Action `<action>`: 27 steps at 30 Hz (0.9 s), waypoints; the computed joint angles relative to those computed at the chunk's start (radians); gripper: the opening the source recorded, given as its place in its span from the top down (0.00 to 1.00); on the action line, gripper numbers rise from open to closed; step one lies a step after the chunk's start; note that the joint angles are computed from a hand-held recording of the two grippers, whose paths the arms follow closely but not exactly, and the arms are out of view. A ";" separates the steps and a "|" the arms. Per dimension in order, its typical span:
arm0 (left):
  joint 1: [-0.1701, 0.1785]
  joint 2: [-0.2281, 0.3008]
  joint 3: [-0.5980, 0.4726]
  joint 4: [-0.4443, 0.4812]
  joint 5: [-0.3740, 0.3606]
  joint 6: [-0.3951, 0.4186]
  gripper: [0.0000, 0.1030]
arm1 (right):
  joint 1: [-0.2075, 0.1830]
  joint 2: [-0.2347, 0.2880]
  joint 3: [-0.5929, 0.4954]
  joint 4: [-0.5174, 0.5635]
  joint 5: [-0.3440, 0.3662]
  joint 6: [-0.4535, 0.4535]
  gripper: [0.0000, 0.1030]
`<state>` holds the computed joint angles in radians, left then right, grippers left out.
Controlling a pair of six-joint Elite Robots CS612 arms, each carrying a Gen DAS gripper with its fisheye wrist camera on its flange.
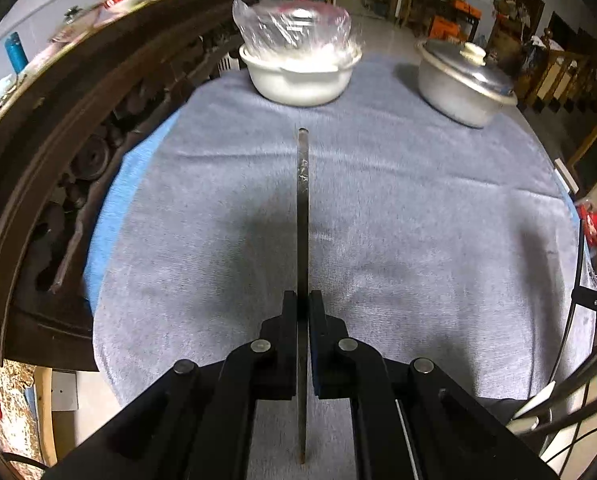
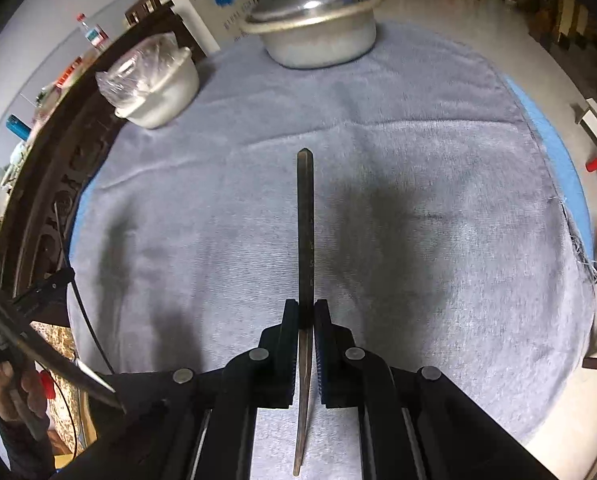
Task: Organize utensils
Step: 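Carry both chopsticks upright to the holder cup and lower them in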
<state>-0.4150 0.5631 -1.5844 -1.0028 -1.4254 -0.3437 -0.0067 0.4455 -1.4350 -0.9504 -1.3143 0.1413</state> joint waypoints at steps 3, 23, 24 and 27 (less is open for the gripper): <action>-0.007 0.004 -0.014 -0.013 0.008 -0.009 0.95 | 0.002 0.009 -0.020 -0.014 0.002 0.012 0.92; 0.034 0.035 -0.167 -0.185 -0.150 -0.296 0.95 | -0.015 0.063 -0.217 -0.195 0.042 0.212 0.92; 0.034 0.035 -0.174 -0.198 -0.153 -0.307 0.95 | -0.015 0.064 -0.223 -0.209 0.043 0.220 0.92; 0.032 0.036 -0.193 -0.235 -0.166 -0.333 0.95 | -0.012 0.064 -0.242 -0.258 0.050 0.248 0.92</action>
<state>-0.3832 0.5990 -1.7775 -1.2378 -1.5911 -0.6769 -0.0190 0.5094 -1.6768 -1.2084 -1.2647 0.3896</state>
